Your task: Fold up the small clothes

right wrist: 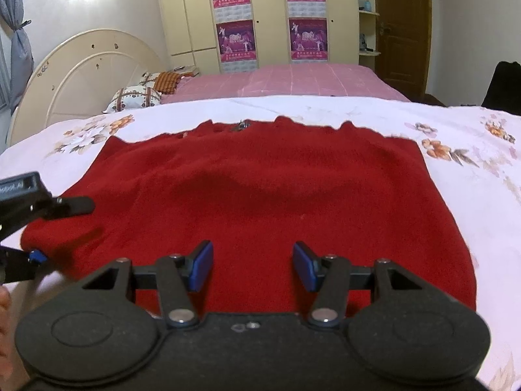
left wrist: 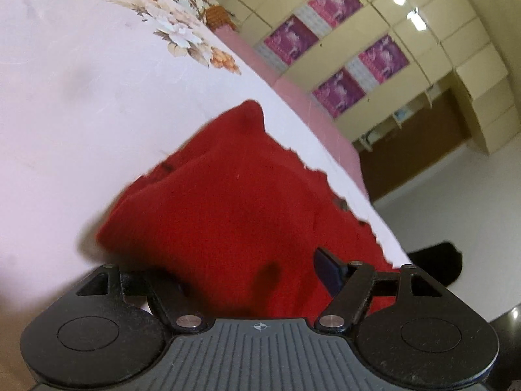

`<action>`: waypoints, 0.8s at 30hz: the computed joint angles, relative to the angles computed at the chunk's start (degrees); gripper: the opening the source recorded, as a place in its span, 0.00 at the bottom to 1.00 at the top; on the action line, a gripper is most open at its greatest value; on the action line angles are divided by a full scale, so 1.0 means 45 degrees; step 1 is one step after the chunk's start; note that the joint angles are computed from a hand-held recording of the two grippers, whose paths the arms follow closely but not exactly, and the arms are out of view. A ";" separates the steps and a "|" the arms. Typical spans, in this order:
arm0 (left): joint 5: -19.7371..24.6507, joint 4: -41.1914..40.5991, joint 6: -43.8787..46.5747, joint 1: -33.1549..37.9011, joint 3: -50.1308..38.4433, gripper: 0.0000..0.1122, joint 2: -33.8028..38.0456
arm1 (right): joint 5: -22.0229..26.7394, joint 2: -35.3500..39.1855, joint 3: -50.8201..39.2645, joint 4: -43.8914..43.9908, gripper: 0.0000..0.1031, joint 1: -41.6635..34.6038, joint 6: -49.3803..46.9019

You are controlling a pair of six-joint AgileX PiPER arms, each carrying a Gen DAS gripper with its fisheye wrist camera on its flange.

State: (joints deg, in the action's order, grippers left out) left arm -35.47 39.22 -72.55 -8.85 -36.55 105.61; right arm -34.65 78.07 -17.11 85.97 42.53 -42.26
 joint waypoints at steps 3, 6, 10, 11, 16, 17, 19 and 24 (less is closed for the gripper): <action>-0.0098 -0.0948 0.0482 -0.0198 -0.0202 0.37 0.0323 | 0.0412 0.0529 -0.0363 -0.1524 0.52 -0.1122 0.0584; 0.0123 -0.0552 0.0007 -0.0021 -0.0486 0.19 0.0589 | 0.0565 0.1238 -0.0939 -0.2743 0.52 -0.1972 0.0966; 0.0714 -0.1121 0.1256 -0.0360 -0.0674 0.09 0.0235 | -0.0157 0.2433 -0.1632 -0.3079 0.50 -0.2083 0.0831; 0.0860 -0.1324 0.1736 -0.0510 -0.0717 0.08 0.0058 | -0.0380 0.2967 -0.1892 -0.2654 0.50 -0.1924 0.0328; 0.0995 -0.1532 0.3884 -0.1285 -0.0881 0.08 -0.1158 | -0.1523 0.4213 -0.1910 -0.2727 0.54 -0.1047 0.0045; 0.1078 -0.1026 0.3864 -0.1430 -0.1068 0.08 -0.1387 | -0.0959 0.3803 -0.1808 -0.3060 0.54 -0.1502 0.0262; 0.1426 -0.0702 0.4505 -0.2202 -0.1715 0.08 -0.1556 | 0.0181 0.2663 -0.1318 -0.4339 0.53 -0.2456 0.1470; 0.2024 0.1066 0.4194 -0.4203 -0.3430 0.08 -0.1175 | 0.1778 -0.1623 0.1005 -0.5817 0.52 -0.5035 0.3850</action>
